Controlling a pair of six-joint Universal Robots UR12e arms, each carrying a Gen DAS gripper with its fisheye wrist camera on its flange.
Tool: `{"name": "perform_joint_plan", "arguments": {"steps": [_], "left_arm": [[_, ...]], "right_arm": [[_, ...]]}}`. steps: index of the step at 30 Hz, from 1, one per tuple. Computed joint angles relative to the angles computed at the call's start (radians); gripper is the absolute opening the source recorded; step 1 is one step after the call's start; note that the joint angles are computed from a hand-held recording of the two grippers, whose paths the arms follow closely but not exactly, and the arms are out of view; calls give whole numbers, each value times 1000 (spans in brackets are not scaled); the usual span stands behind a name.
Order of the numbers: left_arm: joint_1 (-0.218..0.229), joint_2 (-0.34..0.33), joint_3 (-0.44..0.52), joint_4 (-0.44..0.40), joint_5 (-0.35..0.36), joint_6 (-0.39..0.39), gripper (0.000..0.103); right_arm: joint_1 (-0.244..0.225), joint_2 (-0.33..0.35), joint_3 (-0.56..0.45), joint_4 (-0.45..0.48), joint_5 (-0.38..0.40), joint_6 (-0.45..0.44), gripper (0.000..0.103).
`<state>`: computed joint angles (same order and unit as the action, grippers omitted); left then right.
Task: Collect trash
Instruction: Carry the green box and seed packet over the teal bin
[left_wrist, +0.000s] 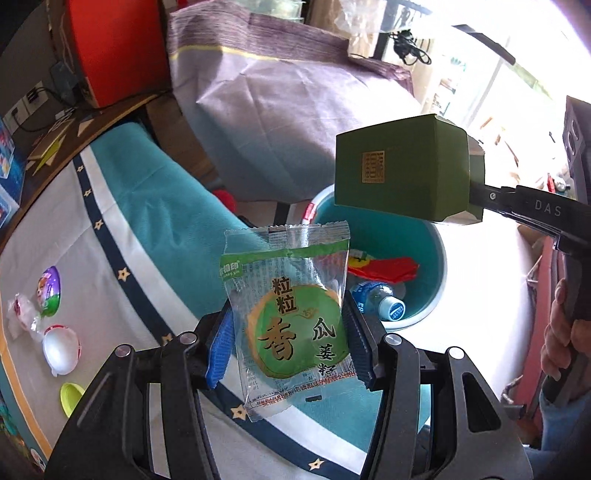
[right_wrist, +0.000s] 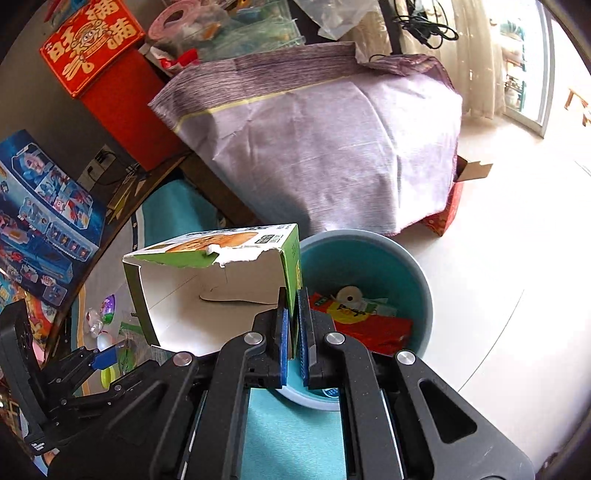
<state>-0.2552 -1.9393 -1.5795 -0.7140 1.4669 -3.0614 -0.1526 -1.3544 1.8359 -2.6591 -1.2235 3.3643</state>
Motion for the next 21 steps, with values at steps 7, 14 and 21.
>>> {"name": "perform_joint_plan", "arguments": {"steps": [7, 14, 21], "left_arm": [[-36, -57, 68, -63, -26, 52, 54], [-64, -125, 148, -133, -62, 70, 60], [-74, -150, 177, -158, -23, 66, 80]], "right_arm": [[-25, 5, 6, 30, -29, 12, 5], [-39, 11, 2, 54, -55, 27, 5], [-41, 25, -7, 80, -63, 36, 6]]}}
